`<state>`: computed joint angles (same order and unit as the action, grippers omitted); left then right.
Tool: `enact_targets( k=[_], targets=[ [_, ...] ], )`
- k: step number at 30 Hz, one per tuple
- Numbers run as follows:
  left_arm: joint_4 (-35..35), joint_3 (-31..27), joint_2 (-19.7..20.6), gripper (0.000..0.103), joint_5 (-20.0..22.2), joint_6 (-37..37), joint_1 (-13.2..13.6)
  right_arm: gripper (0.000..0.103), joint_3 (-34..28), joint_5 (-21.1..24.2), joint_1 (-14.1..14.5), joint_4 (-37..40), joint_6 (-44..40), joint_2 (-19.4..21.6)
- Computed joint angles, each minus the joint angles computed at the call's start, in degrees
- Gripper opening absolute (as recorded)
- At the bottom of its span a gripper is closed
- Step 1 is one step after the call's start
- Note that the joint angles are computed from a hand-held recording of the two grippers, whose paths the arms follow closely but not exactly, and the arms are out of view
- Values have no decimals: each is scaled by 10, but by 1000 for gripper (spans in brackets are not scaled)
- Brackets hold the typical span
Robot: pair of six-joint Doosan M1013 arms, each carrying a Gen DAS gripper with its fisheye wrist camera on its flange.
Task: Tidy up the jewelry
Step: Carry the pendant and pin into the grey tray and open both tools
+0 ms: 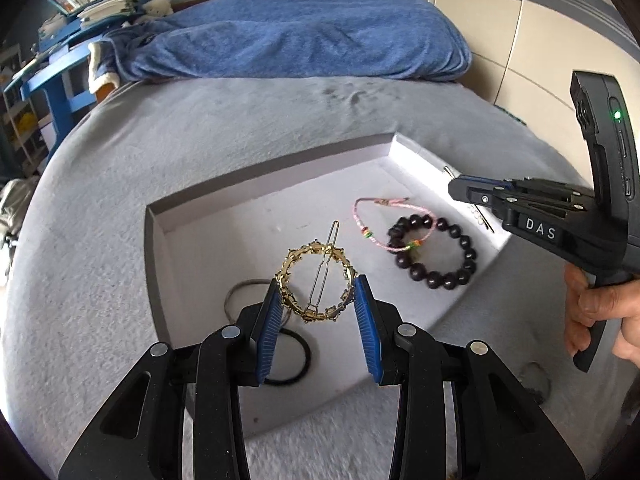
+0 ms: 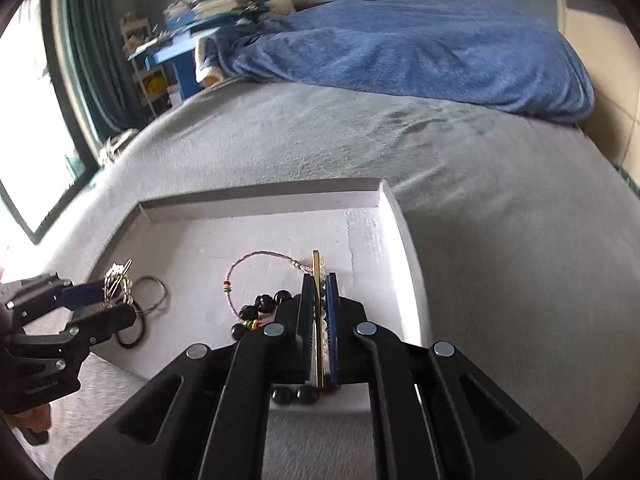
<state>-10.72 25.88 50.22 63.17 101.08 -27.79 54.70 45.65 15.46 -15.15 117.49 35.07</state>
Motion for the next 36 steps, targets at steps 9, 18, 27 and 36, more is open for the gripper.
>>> enact_targets(
  k=[9, 18, 27, 36],
  targets=[
    [18, -46, 35, 38, 37, 11, -8, 6, -7, 18, -10, 0, -1, 20],
    [22, -52, 39, 41, 45, -2, -6, 6, -16, 25, -10, 3, -4, 25],
    [23, -14, 16, 73, 7, 7, -7, 17, -11, 19, -11, 11, 0, 21],
    [21, 31, -14, 87, -53, 15, -9, 50, 8, -14, -11, 1, 18, 3]
  ],
)
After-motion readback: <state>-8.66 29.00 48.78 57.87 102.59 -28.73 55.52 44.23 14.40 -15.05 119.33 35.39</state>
